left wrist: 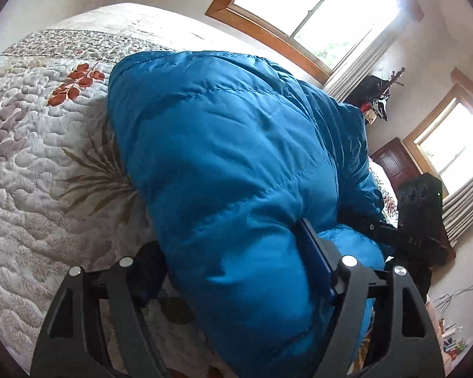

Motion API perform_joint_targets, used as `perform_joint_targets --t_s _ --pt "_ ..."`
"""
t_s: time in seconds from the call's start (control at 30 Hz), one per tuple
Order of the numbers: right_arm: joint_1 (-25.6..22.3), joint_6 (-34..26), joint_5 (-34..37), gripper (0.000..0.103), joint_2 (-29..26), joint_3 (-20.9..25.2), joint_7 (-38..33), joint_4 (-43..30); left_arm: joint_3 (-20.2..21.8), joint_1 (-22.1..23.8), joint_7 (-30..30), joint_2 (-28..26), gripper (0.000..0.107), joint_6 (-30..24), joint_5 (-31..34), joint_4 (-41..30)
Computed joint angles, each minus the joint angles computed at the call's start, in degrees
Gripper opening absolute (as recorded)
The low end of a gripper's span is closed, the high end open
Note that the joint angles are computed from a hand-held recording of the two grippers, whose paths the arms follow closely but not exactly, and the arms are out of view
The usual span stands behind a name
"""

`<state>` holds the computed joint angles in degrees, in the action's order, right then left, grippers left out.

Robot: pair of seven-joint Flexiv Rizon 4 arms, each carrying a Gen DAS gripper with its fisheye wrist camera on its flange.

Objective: Fold large clothes

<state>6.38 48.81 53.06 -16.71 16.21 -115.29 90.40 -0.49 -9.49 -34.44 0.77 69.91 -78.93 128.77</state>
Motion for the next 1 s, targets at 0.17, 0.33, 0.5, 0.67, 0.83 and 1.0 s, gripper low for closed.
perform_joint_targets --t_s 0.17,0.33,0.5,0.67,0.83,1.0 --pt "0.7 1.9 -1.4 0.061 1.4 -0.4 1.7 1.9 -0.4 -1.0 -2.3 0.5 0.08 2.8 1.6 1.1" --pt "1.9 6.1 -4.1 0.073 7.2 -0.8 3.7 8.0 0.7 -0.4 -13.6 4.0 0.083 3.4 12.1 3.6" --pt "4.9 14.4 -10.4 0.068 15.2 -2.1 9.2 16.4 2.3 -1.2 -22.3 10.6 0.084 9.8 23.5 8.9" --pt "9.7 19.6 -13.8 0.045 20.3 -3.3 7.1 19.1 1.0 2.0 -34.7 13.9 0.084 12.0 40.1 11.1" --pt "13.2 20.9 -30.6 0.021 17.6 -2.4 19.3 20.2 -1.1 7.5 -46.3 13.8 0.084 7.4 54.3 8.9" --pt "12.4 15.9 -30.8 0.006 13.9 -3.5 23.2 18.6 1.7 5.4 -46.8 10.3 0.085 5.0 57.5 6.8"
